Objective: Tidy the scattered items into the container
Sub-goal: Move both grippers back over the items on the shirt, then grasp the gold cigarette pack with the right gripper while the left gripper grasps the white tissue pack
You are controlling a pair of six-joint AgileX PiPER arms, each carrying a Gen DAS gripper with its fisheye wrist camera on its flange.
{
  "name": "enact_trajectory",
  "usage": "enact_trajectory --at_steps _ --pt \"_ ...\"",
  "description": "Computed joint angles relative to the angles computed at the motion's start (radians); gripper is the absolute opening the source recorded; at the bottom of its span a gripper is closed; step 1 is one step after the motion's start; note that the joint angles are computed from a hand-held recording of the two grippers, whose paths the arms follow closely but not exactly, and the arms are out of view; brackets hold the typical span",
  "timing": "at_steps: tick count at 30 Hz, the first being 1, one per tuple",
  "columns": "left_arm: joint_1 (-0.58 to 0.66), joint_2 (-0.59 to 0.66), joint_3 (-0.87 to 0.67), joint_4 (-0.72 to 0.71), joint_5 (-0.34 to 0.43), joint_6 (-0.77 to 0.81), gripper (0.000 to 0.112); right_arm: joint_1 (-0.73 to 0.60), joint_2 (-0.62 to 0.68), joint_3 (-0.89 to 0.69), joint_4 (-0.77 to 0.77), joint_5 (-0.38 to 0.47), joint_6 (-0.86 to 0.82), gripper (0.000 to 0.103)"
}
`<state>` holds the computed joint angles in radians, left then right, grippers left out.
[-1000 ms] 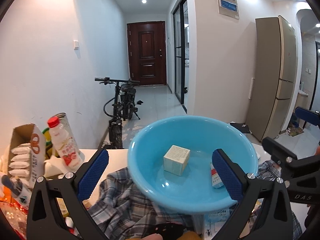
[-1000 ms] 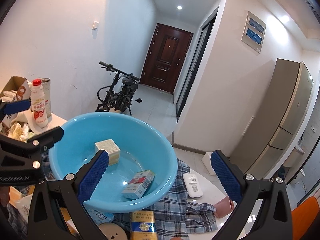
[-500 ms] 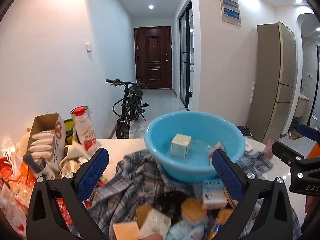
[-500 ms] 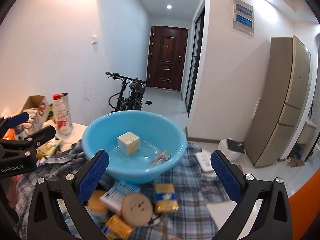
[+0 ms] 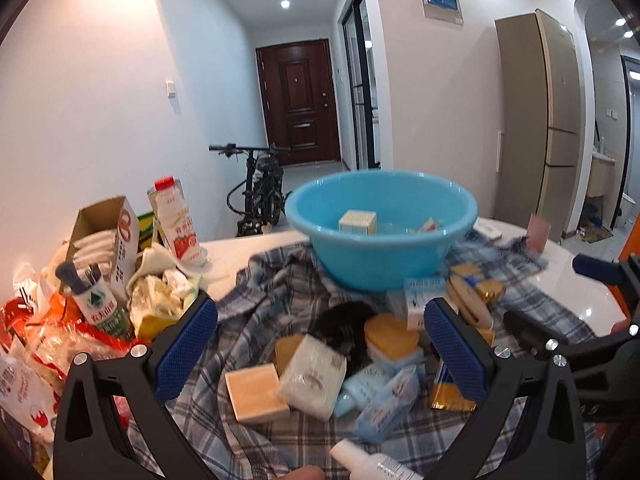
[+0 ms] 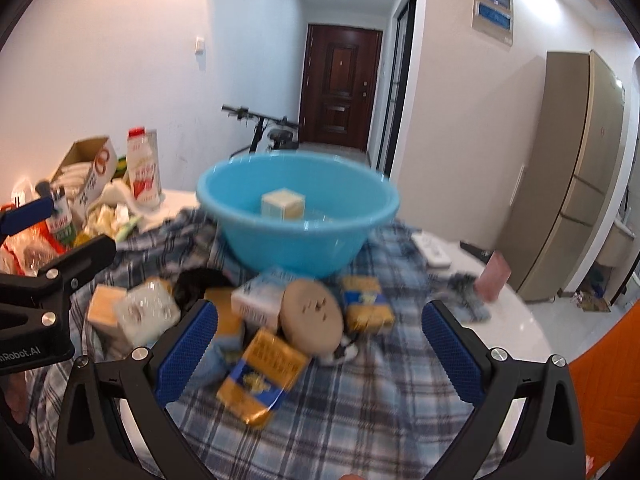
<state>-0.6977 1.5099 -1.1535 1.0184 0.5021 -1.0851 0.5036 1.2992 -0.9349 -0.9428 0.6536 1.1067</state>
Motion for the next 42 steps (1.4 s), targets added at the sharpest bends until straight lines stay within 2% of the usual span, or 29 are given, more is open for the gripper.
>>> enact_trajectory --at_steps 10,13,18,20,25,28,30,31,33,37,42 --pt "0.086 0.041 0.043 -0.066 -0.100 0.022 0.103 -0.014 0.162 0.008 0.054 -0.064 0.146 0.103" --pt "0.096 0.060 0.044 -0.018 -0.094 -0.035 0.103 -0.020 0.205 -0.013 0.065 -0.074 0.172 0.103" --pt "0.139 0.091 0.031 -0.147 -0.127 0.081 0.103 -0.002 0.278 -0.072 0.053 -0.024 0.213 0.103" --pt "0.143 0.090 0.039 -0.157 -0.133 0.090 0.103 0.002 0.302 -0.085 0.045 -0.006 0.225 0.103" --pt "0.145 0.097 0.041 -0.164 -0.131 0.097 0.103 -0.017 0.327 -0.076 0.035 -0.048 0.246 0.103" --pt "0.138 0.105 0.040 -0.152 -0.121 0.088 0.103 -0.024 0.332 -0.068 0.025 -0.075 0.263 0.091" --pt "0.135 0.112 0.039 -0.154 -0.114 0.092 0.103 -0.032 0.339 -0.065 0.045 -0.097 0.243 0.071" --pt "0.134 0.115 0.038 -0.153 -0.111 0.092 0.103 -0.041 0.340 -0.062 0.066 -0.116 0.224 0.065" --pt "0.132 0.116 0.039 -0.144 -0.108 0.085 0.103 -0.048 0.332 -0.045 0.064 -0.147 0.234 0.064" --pt "0.137 0.119 0.042 -0.158 -0.118 0.098 0.103 -0.017 0.314 -0.022 -0.046 -0.119 0.329 0.063" --pt "0.145 0.125 0.039 -0.191 -0.124 0.130 0.103 -0.014 0.280 0.007 -0.095 -0.136 0.385 0.061"
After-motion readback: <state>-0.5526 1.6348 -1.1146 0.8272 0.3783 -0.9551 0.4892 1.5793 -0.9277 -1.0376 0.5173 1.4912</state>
